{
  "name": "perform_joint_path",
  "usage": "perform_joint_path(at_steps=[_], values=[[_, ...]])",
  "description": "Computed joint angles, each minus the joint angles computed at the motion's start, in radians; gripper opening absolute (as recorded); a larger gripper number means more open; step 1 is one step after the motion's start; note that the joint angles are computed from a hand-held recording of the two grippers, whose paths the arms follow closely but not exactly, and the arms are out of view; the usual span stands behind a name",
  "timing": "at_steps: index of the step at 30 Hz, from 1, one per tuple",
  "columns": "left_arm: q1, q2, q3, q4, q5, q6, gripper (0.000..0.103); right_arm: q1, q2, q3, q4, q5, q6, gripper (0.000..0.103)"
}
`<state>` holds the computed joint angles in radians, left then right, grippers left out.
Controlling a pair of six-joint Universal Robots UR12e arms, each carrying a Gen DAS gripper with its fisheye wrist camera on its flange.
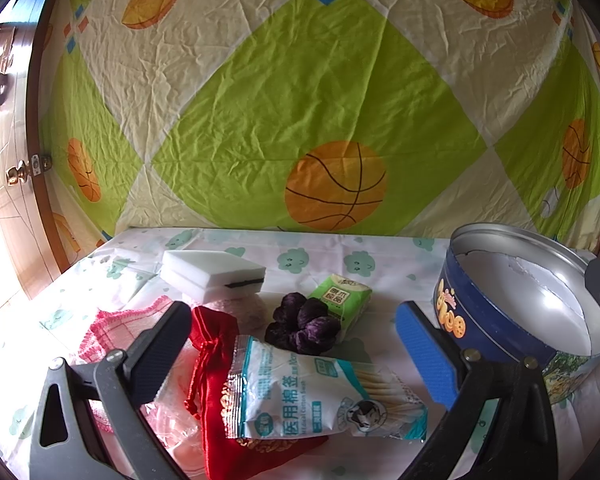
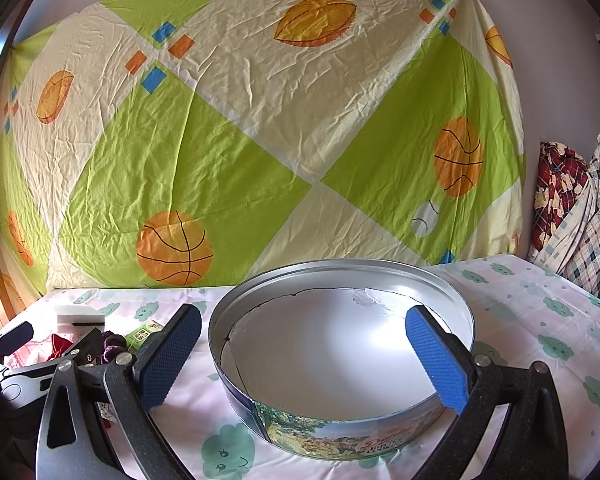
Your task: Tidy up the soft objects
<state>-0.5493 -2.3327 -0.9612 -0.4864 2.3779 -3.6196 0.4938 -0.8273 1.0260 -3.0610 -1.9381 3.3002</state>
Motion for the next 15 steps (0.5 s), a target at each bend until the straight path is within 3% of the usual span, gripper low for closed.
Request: perform_joint_path(at_steps=[15], values=[[-0.001,-0.004,0.006,0.003,-0.004,-0.002,0.103,0.0,0.002,-0.002,0.0,-0.002,-0.006,0.103]])
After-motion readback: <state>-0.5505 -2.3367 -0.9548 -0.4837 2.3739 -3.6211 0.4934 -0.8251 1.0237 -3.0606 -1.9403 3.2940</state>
